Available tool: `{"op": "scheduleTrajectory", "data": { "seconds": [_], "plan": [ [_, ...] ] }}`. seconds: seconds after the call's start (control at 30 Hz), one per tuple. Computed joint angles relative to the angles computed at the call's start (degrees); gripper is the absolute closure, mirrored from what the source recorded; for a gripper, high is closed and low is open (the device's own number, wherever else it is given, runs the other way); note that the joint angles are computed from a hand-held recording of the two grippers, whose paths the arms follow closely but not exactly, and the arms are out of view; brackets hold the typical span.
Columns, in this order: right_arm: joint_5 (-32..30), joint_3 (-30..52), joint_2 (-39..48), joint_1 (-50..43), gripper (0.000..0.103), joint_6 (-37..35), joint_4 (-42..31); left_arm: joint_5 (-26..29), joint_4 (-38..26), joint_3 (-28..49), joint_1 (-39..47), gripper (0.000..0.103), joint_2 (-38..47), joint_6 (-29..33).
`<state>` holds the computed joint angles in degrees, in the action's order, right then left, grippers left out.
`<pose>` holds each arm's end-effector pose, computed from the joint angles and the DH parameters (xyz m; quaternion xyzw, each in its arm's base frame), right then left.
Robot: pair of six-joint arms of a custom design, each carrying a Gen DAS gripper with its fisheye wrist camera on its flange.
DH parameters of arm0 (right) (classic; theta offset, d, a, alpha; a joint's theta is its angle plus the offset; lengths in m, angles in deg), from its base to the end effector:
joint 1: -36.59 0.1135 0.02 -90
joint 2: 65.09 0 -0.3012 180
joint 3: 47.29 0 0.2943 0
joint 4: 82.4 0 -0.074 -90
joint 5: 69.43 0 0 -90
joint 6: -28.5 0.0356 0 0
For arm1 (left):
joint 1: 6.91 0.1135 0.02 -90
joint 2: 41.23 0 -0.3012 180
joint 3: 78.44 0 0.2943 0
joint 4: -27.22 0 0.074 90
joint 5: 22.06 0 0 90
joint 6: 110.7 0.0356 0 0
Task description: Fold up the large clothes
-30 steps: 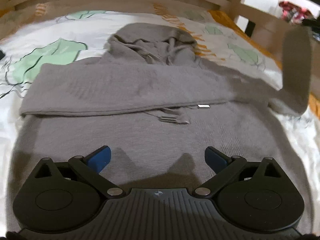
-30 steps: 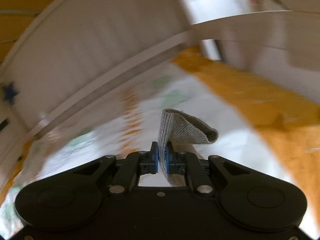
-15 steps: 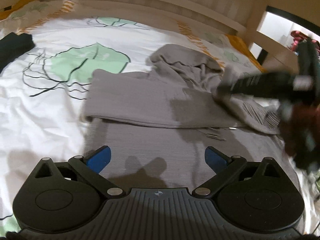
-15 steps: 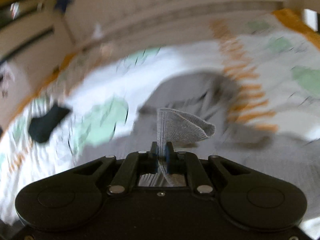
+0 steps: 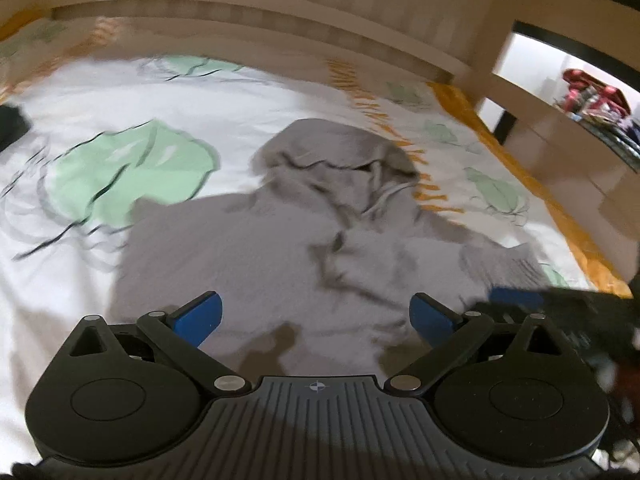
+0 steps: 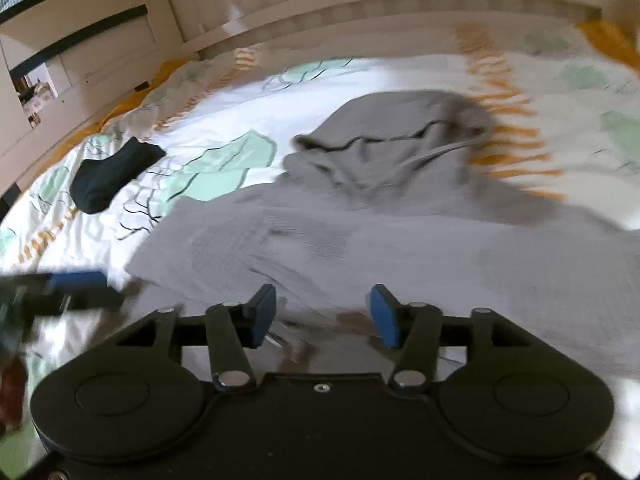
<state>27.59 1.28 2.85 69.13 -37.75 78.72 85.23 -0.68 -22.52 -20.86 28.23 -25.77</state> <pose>0.2303 0.1418 0.2274 -0.0422 0.8975 0.1569 0.4101 0.2705 -0.0781 0.2552 0.1314 0.8937 -0.2023 0.3783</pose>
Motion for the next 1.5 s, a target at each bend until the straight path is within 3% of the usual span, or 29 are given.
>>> {"op": "scheduleTrajectory", "data": {
  "seconds": [0.1,0.27,0.43,0.6,0.63,0.67,0.7,0.87,0.97,1.2,1.33,1.5],
  "plan": [
    [1.15,-3.89,-8.17,-1.31,0.037,-1.35,-4.48,-1.13,1.78,2.93,-3.42,0.002,4.76,-1.62],
    [3.77,-10.60,-17.23,-3.20,0.037,-2.62,-5.65,-3.69,2.98,8.44,-7.09,0.002,13.99,-4.54],
    [-3.48,-8.35,-18.34,-11.75,0.037,-2.74,-7.37,-5.78,3.76,11.78,-8.33,0.005,19.26,-5.34],
    [-5.13,-8.46,-21.65,-17.22,0.035,-3.92,-5.52,-3.83,-0.61,15.87,-8.70,0.037,23.77,-6.30],
    [-4.98,-8.62,-21.92,-17.97,0.035,-4.26,-5.76,-4.10,-0.70,15.79,-9.08,0.057,23.82,-6.34],
    [-5.18,-8.59,-22.01,-18.88,0.035,-4.50,-6.10,-5.61,-0.09,15.29,-9.82,0.088,23.34,-6.00],
    [-5.74,-8.67,-22.21,-20.07,0.035,-4.41,-6.36,-7.37,0.75,14.69,-10.62,0.096,22.62,-5.61],
    [-8.55,-8.54,-22.08,-26.36,0.035,-0.59,-7.76,-5.00,2.17,14.45,-12.22,0.097,16.66,-5.64],
    [-7.47,-8.12,-20.63,-28.75,0.035,0.31,-9.80,-1.11,2.54,16.50,-12.24,0.097,11.96,-6.45],
    [-11.80,-8.85,-19.05,-33.14,0.035,2.34,-9.86,7.70,3.04,20.03,-6.42,0.096,4.70,-7.55],
    [-11.59,-8.67,-18.99,-32.38,0.035,2.12,-10.45,7.26,1.06,16.39,0.95,0.096,4.46,-6.16],
    [-10.80,-8.47,-17.83,-31.19,0.035,2.06,-10.59,1.83,-1.84,12.58,7.74,0.096,11.19,-1.89]
  ]
}}
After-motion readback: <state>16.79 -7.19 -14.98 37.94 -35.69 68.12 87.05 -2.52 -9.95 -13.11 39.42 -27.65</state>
